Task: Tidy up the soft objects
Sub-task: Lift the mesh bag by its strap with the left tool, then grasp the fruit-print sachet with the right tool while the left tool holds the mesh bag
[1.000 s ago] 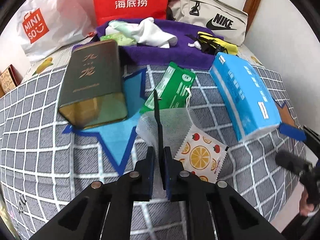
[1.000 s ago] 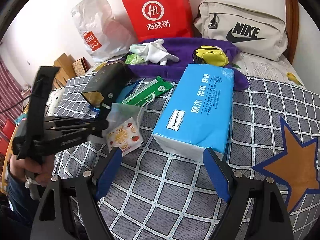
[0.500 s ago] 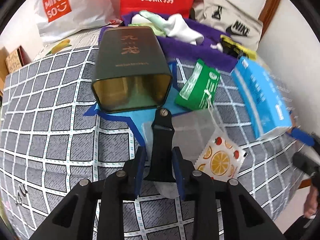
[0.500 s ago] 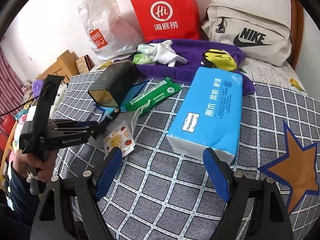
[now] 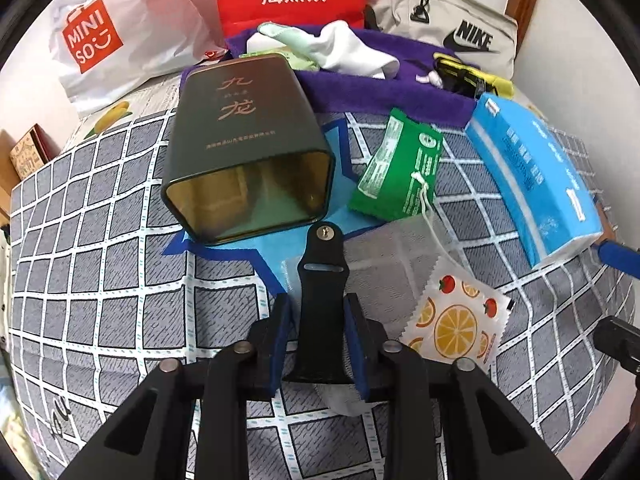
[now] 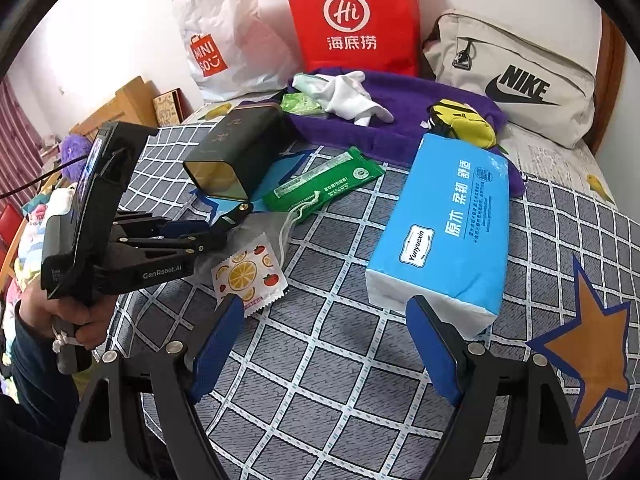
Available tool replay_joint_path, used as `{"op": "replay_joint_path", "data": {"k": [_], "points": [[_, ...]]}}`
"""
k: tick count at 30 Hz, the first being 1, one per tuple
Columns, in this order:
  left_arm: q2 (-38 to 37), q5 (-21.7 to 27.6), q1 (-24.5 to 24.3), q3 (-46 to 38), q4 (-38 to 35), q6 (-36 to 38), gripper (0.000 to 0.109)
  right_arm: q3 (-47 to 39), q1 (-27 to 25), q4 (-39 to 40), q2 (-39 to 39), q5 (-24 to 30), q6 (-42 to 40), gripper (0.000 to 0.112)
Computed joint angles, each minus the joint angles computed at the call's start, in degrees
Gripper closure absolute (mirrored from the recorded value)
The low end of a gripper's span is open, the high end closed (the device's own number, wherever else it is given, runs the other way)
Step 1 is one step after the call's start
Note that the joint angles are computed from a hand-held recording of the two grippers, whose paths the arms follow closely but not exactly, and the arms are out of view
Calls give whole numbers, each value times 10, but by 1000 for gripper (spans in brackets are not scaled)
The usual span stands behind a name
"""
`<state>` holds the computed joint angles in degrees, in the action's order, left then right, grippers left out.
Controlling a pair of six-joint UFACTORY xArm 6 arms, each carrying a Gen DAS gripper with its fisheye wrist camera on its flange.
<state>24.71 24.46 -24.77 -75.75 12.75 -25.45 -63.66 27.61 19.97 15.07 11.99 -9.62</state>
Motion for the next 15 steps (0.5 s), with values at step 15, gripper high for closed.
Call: {"op": "replay_joint_path", "data": {"k": [15], "points": [[-57, -55, 29, 73, -21, 11, 88, -54, 47, 150, 32, 9, -161, 30]]}}
